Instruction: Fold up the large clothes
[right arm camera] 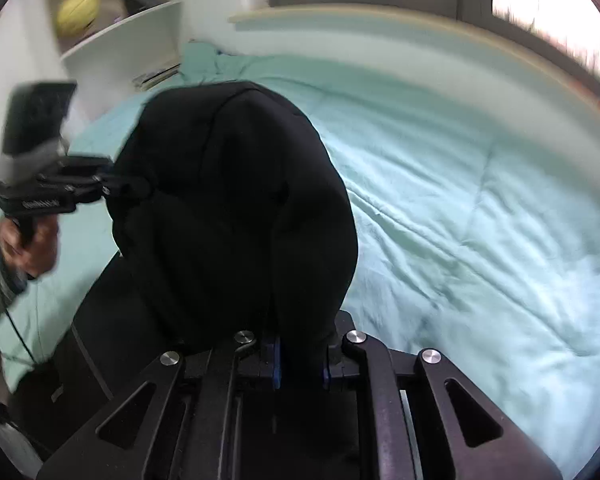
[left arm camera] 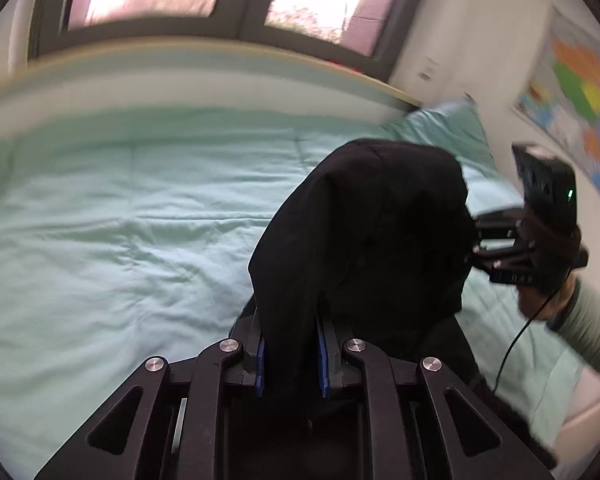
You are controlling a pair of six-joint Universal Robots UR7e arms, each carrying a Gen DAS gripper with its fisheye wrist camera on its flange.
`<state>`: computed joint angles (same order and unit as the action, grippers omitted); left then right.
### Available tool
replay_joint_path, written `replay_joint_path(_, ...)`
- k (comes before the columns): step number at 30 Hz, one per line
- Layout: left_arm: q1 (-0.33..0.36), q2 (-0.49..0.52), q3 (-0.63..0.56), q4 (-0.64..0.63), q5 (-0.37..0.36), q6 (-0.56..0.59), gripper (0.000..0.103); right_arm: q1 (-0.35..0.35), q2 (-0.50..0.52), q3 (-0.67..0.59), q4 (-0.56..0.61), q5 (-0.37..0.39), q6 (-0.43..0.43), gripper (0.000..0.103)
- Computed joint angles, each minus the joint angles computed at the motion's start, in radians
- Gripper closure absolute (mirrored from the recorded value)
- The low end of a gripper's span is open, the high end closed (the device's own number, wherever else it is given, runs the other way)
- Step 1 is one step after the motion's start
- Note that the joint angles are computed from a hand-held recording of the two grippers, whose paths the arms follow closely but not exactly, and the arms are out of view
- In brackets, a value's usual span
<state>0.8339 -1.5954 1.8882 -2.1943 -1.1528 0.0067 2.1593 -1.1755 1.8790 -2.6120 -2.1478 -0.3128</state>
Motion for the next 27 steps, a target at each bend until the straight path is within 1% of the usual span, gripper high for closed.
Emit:
replay_joint_path(1, -0.034, -0.033, 0.017, 0.025, 0.025, -0.015, 0.084, 0.044, -0.025, 0.034, -0.002, -0.04, 0.015, 0.086)
replay_joint_path(2, -0.086, -0.081, 0.044, 0.068, 0.06, -0.045, 0.083, 0.091, -0.047, 0.069, -0.002, -0.086, 0.032, 0.086)
replay_joint_path(3, -0.129, -0.116, 0.063, 0.108, 0.086, -0.077, 0.08, 0.124, -0.045, 0.087, -0.007, -0.118, 0.049, 0.086)
replay_joint_path(4, -0.178, -0.178, 0.084, 0.189, 0.112, -0.126, 0.08, 0.173, -0.055, 0.116, 0.008, -0.167, 0.087, 0.086)
replay_joint_path(6, -0.252, -0.26, 0.122, 0.329, 0.126, -0.241, 0.077, 0.237, -0.079, 0.161, 0.077, -0.211, 0.179, 0.086)
replay_joint_path(7, -0.275, -0.29, 0.136, 0.384, 0.122, -0.298, 0.077, 0.269, -0.104, 0.198, 0.139, -0.218, 0.258, 0.086)
replay_joint_path(8, -0.291, -0.333, 0.162, 0.441, 0.112, -0.353, 0.075, 0.285, -0.124, 0.223, 0.193, -0.207, 0.325, 0.086)
replay_joint_path(10, -0.317, -0.414, 0.217, 0.59, 0.088, -0.5, 0.074, 0.307, -0.144, 0.271, 0.296, -0.196, 0.44, 0.086)
replay_joint_path(11, -0.319, -0.442, 0.242, 0.641, 0.074, -0.555, 0.074, 0.311, -0.149, 0.293, 0.339, -0.192, 0.492, 0.086)
replay_joint_path(12, -0.322, -0.479, 0.275, 0.708, 0.062, -0.622, 0.074, 0.309, -0.154, 0.308, 0.366, -0.182, 0.526, 0.086)
replay_joint_path(14, -0.319, -0.508, 0.305, 0.812, 0.049, -0.713, 0.076, 0.293, -0.174, 0.343, 0.448, -0.151, 0.615, 0.086)
replay_joint_path(15, -0.303, -0.513, 0.305, 0.844, 0.028, -0.742, 0.077, 0.287, -0.184, 0.347, 0.475, -0.143, 0.638, 0.086)
replay_joint_path(16, -0.308, -0.538, 0.299, 0.862, 0.024, -0.777, 0.077, 0.279, -0.206, 0.351, 0.507, -0.125, 0.666, 0.086)
replay_joint_path(18, -0.345, -0.567, 0.26, 0.875, 0.047, -0.81, 0.077, 0.278, -0.252, 0.349, 0.528, -0.112, 0.693, 0.085)
replay_joint_path(19, -0.364, -0.568, 0.235, 0.885, 0.065, -0.821, 0.077, 0.28, -0.282, 0.34, 0.542, -0.112, 0.705, 0.082)
replay_joint_path(20, -0.376, -0.562, 0.21, 0.882, 0.086, -0.822, 0.077, 0.283, -0.304, 0.323, 0.553, -0.121, 0.71, 0.081)
replay_joint_path(21, -0.382, -0.549, 0.18, 0.852, 0.11, -0.806, 0.076, 0.284, -0.317, 0.303, 0.552, -0.129, 0.701, 0.081)
replay_joint_path(22, -0.368, -0.533, 0.162, 0.796, 0.121, -0.767, 0.076, 0.281, -0.329, 0.29, 0.542, -0.138, 0.683, 0.08)
replay_joint_path(23, -0.357, -0.516, 0.148, 0.736, 0.125, -0.732, 0.076, 0.269, -0.314, 0.261, 0.511, -0.145, 0.654, 0.074)
replay_joint_path(24, -0.342, -0.495, 0.137, 0.669, 0.123, -0.694, 0.075, 0.266, -0.296, 0.236, 0.475, -0.144, 0.631, 0.071)
replay_joint_path(25, -0.317, -0.463, 0.131, 0.572, 0.111, -0.638, 0.074, 0.258, -0.265, 0.205, 0.413, -0.134, 0.598, 0.065)
replay_joint_path(26, -0.3, -0.437, 0.129, 0.512, 0.101, -0.602, 0.072, 0.255, -0.246, 0.196, 0.362, -0.126, 0.587, 0.058)
replay_joint_path(27, -0.277, -0.4, 0.128, 0.443, 0.086, -0.562, 0.07, 0.24, -0.207, 0.169, 0.309, -0.1, 0.581, 0.057)
